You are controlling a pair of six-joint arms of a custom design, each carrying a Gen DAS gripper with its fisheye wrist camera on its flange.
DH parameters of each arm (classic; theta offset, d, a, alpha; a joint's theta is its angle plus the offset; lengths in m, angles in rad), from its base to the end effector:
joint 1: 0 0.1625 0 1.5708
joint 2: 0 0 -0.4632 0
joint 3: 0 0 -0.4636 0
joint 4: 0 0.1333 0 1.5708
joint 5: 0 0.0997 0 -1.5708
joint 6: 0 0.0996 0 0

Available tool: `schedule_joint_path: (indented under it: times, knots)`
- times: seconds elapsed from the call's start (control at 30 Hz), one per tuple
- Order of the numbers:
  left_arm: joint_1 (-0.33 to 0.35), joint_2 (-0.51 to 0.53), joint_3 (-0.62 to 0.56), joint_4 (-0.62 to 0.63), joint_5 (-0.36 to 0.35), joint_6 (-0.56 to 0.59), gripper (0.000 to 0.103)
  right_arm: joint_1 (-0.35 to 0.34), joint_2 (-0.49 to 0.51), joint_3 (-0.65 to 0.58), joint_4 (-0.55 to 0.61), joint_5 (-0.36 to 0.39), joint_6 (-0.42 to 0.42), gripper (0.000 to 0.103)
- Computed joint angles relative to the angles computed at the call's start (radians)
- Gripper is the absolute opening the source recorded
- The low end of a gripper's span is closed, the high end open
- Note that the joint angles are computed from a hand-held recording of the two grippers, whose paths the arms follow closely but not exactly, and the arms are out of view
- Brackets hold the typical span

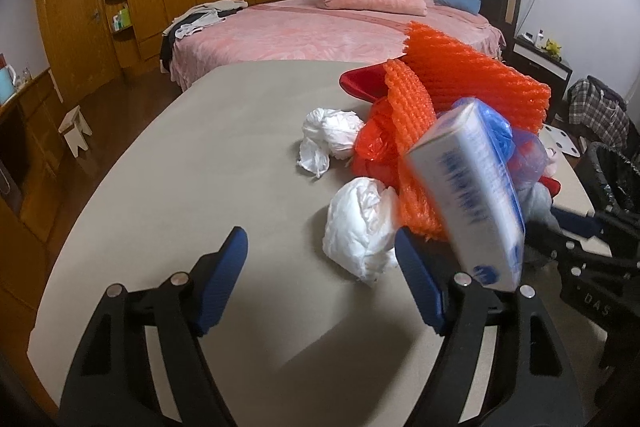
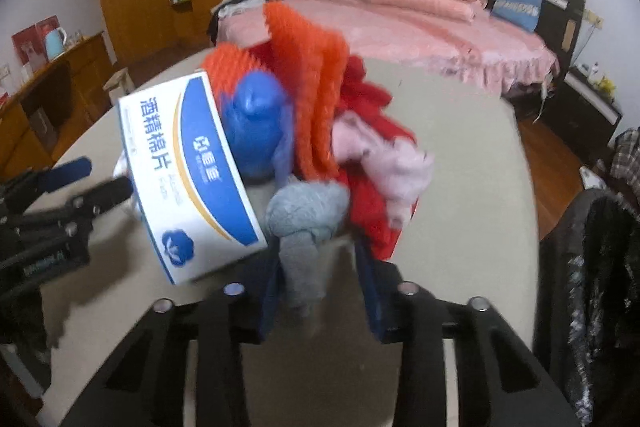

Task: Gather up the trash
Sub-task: 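Grasp the grey sock with the right gripper while the left gripper grasps white tissue, then carry the sock and tissue over the bin and open both grippers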

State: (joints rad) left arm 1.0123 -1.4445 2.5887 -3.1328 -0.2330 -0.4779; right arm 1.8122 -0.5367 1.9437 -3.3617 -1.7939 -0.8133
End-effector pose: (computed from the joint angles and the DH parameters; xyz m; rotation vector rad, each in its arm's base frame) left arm 0.0094 -0.4193 0.2194 -0.2417 1.9119 -1.0942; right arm 0.2521 -0.5584 -0.1108 1.3514 -2.4413 0.4320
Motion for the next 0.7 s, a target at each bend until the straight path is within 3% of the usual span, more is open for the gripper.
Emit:
schedule_joint_path:
  times: [0.23,0.3,0.33,0.37,0.4,0.53,0.7]
  knots:
    - [0.033,0.042,-0.026,-0.084,-0.045,0.056,0.073,-0.001,0.004,-0.012,0.020,0.017,0.006,0.030]
    - [0.047,0.054,-0.035,-0.146,-0.087,0.114,0.051,0.000,0.012,-0.023,0.051,0.019,0.000,0.020]
    - [0.058,0.060,-0.038,-0.215,-0.143,0.178,0.043,-0.002,0.012,-0.029,0.079,0.022,-0.002,0.015]
    - [0.065,0.063,-0.039,-0.248,-0.177,0.211,0.032,-0.002,0.013,-0.030,0.087,0.022,-0.001,0.015]
    - [0.065,0.070,-0.043,-0.258,-0.181,0.224,0.031,-0.005,0.010,-0.027,0.083,0.030,0.001,0.015]
    - [0.055,0.067,-0.027,-0.336,-0.185,0.244,0.021,-0.014,-0.013,0.003,0.055,0.057,0.003,0.015]
    - [-0.008,0.016,0.024,-0.280,-0.092,0.183,0.021,-0.017,-0.060,0.057,0.028,0.091,-0.014,0.015]
